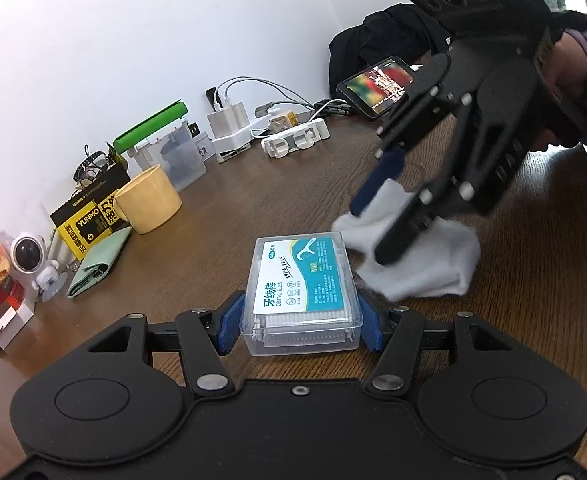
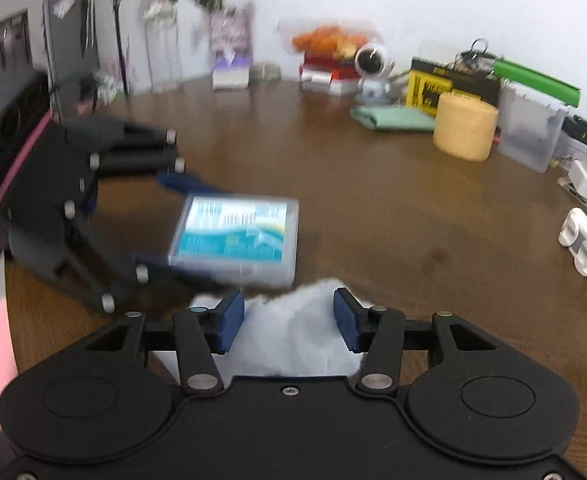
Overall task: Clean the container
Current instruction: 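Lift the tissue off the box with the right gripper, then press the tissue onto the box lid and wipe with the right gripper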
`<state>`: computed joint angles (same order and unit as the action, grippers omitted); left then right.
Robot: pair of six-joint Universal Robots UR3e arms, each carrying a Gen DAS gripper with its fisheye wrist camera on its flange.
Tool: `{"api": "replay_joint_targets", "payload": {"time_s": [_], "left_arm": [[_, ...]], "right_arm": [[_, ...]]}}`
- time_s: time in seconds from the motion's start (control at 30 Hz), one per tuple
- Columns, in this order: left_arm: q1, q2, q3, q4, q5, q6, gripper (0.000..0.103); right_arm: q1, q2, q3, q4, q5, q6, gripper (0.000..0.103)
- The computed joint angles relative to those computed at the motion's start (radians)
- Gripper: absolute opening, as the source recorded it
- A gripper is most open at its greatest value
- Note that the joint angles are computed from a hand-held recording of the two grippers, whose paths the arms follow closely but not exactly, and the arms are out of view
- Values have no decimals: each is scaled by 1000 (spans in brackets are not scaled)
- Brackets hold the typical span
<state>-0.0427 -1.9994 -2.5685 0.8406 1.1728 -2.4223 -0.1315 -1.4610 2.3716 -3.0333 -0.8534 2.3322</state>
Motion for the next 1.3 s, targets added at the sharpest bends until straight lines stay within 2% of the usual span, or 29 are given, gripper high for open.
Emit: {"api": "replay_joint_targets", "payload": {"time_s": [0.13, 0.27, 0.33, 0.47, 0.53, 0.57, 0.6, 0.67, 0.8, 0.93, 1.0, 1.07, 1.13, 1.3], "left_arm": [[1, -3, 5, 2, 3, 6, 58], [5, 1, 13, -13, -2, 6, 58], [11, 9, 26, -38, -8, 9, 58], [15, 9, 36, -48, -10, 14, 58], [16, 8, 40, -51, -11, 14, 58], [17, 9, 42, -54, -12, 15, 58], [18, 10, 44, -57, -12, 15, 58], [18, 6, 47, -56, -13, 16, 58], [12, -6, 46, -40, -7, 13, 58], [4, -19, 53, -28, 3, 13, 58], [2, -22, 56, -28, 5, 12, 58], [5, -20, 60, -37, 1, 10, 58], [9, -17, 63, -49, -6, 8, 58], [2, -26, 64, -34, 2, 11, 58]], "right_arm": [[-10, -30, 29, 2, 13, 3, 53], [-47, -78, 51, 46, 40, -34, 55], [-43, -83, 48, 77, 20, -61, 55], [-75, -53, 99, 6, 56, -91, 56], [-87, -36, 117, -40, 66, -75, 47], [-82, -41, 113, -49, 49, -44, 24], [-77, -47, 108, -55, 30, -13, 19], [-82, -62, 92, -22, 38, 4, 16], [-88, -14, 73, -158, 158, 141, 16], [43, 164, -80, -306, 107, 272, 17], [93, 237, -151, -329, 69, 337, 17], [109, 260, -181, -316, 104, 357, 17], [114, 226, -170, -231, 163, 291, 17], [72, 81, -33, -72, 186, 92, 18]]}}
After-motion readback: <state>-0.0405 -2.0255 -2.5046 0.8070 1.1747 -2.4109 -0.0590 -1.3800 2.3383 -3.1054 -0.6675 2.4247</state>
